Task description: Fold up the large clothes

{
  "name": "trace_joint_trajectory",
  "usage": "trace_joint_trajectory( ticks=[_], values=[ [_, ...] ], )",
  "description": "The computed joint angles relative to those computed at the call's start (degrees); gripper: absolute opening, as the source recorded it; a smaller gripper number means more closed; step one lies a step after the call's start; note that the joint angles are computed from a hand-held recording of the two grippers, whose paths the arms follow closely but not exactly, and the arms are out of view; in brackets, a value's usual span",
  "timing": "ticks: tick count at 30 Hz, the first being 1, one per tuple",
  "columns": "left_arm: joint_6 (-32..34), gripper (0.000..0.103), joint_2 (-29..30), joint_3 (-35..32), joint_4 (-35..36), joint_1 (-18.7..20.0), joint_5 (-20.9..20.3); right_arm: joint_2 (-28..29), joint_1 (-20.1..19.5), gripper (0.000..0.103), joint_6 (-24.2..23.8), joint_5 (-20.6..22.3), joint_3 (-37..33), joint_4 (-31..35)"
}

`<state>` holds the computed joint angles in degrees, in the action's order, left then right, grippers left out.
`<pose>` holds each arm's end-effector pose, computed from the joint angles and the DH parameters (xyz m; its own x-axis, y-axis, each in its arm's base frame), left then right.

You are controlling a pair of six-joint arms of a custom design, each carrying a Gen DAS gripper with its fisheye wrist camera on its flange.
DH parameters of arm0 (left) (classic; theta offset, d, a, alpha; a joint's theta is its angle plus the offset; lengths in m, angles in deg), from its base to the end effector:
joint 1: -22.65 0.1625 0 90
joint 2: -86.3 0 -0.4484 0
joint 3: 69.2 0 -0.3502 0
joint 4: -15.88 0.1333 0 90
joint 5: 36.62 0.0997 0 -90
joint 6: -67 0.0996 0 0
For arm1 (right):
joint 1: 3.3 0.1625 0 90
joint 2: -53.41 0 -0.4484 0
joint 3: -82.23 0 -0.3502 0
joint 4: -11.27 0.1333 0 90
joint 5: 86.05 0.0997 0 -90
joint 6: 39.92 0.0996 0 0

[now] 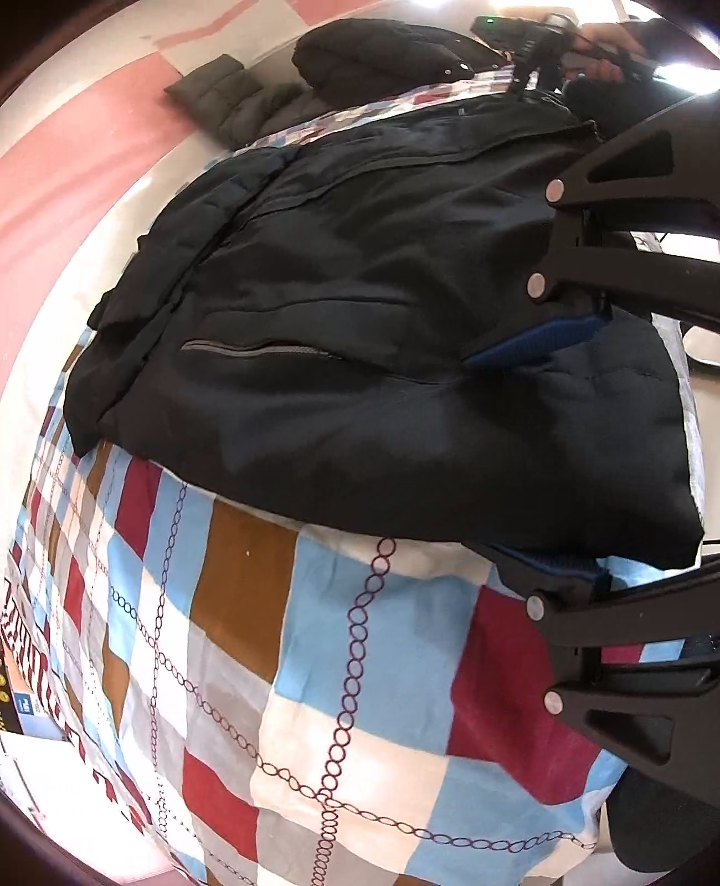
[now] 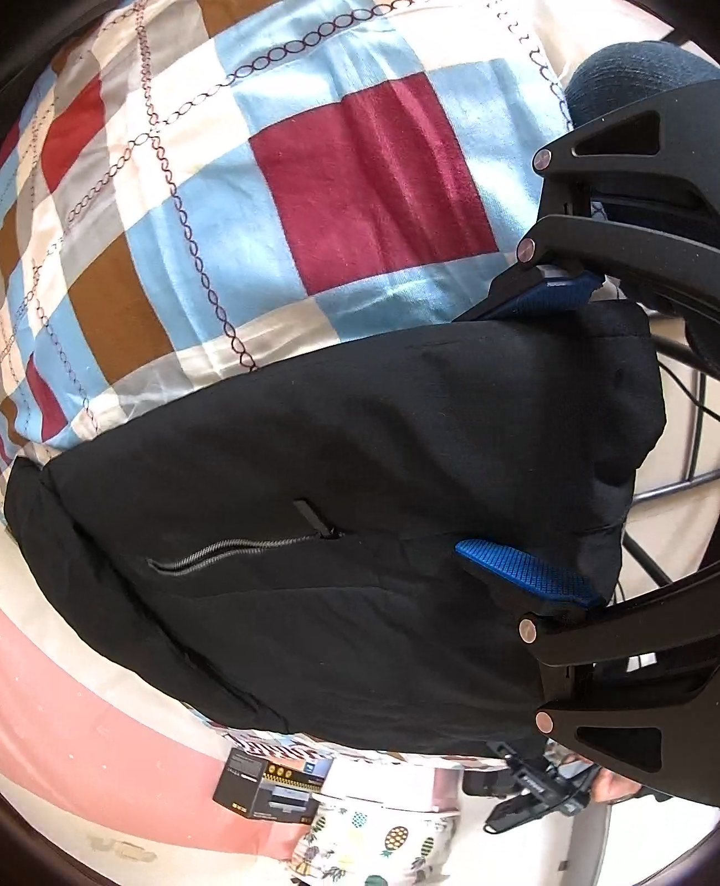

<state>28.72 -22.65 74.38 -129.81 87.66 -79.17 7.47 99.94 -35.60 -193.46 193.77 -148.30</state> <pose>0.0776 -0.3228 0.3606 -0.8132 -0.4881 -0.3171 -0.1395 0.6923 -0.7080 0.2296 -0.5239 0.0779 -0.9481 -0.1247 0.2924 -0.1575 0.9833 -0.0915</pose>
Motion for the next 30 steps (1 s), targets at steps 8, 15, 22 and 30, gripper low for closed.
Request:
trace_joint_trajectory(
  ticks=[8, 15, 22, 30],
  values=[
    [-1.7, 0.034, -0.1, -1.9, 5.2, -0.4, 0.1, 1.4, 1.1, 0.043, 1.3, -0.6, -1.4, 0.8],
    [-6.6, 0.015, -3.3, -5.2, 16.8, -6.4, 2.6, 0.1, 2.4, 0.025, 1.9, 2.1, -0.3, -2.6],
    [-18.7, 0.014, -14.9, -8.4, 36.9, -21.5, 8.9, -6.3, 4.0, 0.024, -0.2, 7.5, 1.6, -4.8],
    [-45.1, 0.014, -24.7, -13.2, 68.8, -37.8, 7.8, -12.0, 5.0, 0.024, 0.3, 8.9, 5.6, -4.3]
  ],
)
